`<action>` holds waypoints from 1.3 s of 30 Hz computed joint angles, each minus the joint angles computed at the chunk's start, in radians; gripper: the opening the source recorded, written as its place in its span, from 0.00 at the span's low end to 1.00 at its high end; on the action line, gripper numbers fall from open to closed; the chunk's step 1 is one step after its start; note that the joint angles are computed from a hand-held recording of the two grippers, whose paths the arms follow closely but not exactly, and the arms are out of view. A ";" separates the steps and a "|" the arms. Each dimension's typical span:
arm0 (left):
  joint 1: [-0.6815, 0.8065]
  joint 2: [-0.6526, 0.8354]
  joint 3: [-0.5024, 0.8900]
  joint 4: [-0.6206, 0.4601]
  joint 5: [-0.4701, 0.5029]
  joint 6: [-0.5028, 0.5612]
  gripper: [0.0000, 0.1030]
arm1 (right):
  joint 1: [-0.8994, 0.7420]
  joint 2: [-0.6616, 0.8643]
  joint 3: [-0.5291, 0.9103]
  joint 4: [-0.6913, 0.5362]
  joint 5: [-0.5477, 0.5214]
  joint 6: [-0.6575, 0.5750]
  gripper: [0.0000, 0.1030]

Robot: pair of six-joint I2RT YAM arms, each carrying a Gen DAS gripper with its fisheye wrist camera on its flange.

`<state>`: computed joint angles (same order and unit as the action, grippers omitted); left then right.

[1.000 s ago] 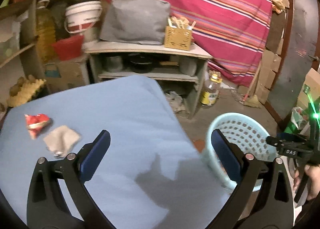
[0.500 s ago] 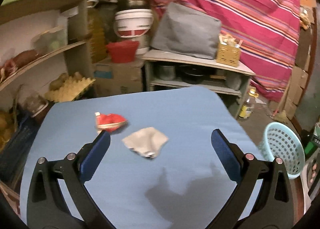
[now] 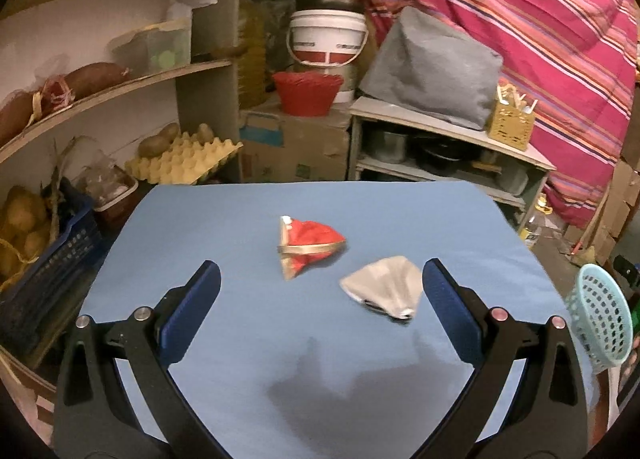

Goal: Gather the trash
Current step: 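Grasp the white face mask with the right tool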

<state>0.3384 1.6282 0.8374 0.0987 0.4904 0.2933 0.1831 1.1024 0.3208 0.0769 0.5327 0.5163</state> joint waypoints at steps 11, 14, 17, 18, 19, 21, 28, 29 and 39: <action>0.064 0.297 0.246 0.001 -0.023 0.031 0.95 | 0.221 0.460 0.284 0.079 0.075 0.137 0.96; 0.066 0.367 0.318 -0.005 -0.040 0.037 0.95 | 0.274 0.568 0.386 0.074 0.081 0.129 0.96; 0.070 0.431 0.386 -0.018 -0.054 0.046 0.95 | 0.317 0.663 0.491 0.055 0.077 0.114 0.96; 0.072 0.451 0.408 -0.022 -0.059 0.048 0.95 | 0.331 0.701 0.536 0.042 0.071 0.104 0.96; 0.078 0.471 0.431 -0.029 -0.059 0.050 0.95 | 0.343 0.741 0.584 0.022 0.066 0.097 0.96; 0.086 0.506 0.478 -0.051 -0.055 0.053 0.95 | 0.361 0.804 0.662 -0.018 0.056 0.095 0.96; 0.108 0.628 0.635 -0.118 -0.065 0.055 0.95 | 0.397 1.019 0.900 -0.137 0.004 0.098 0.95; 0.108 0.635 0.643 -0.123 -0.069 0.054 0.95 | 0.402 1.061 0.949 -0.170 0.002 0.094 0.95; 0.093 0.621 0.637 -0.133 -0.057 0.050 0.95 | 0.386 1.163 1.042 -0.183 -0.170 0.037 0.50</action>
<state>0.4315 2.2497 1.4741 -0.0343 0.4334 0.3430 0.5692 2.2654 1.3631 -0.1065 0.3630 0.5537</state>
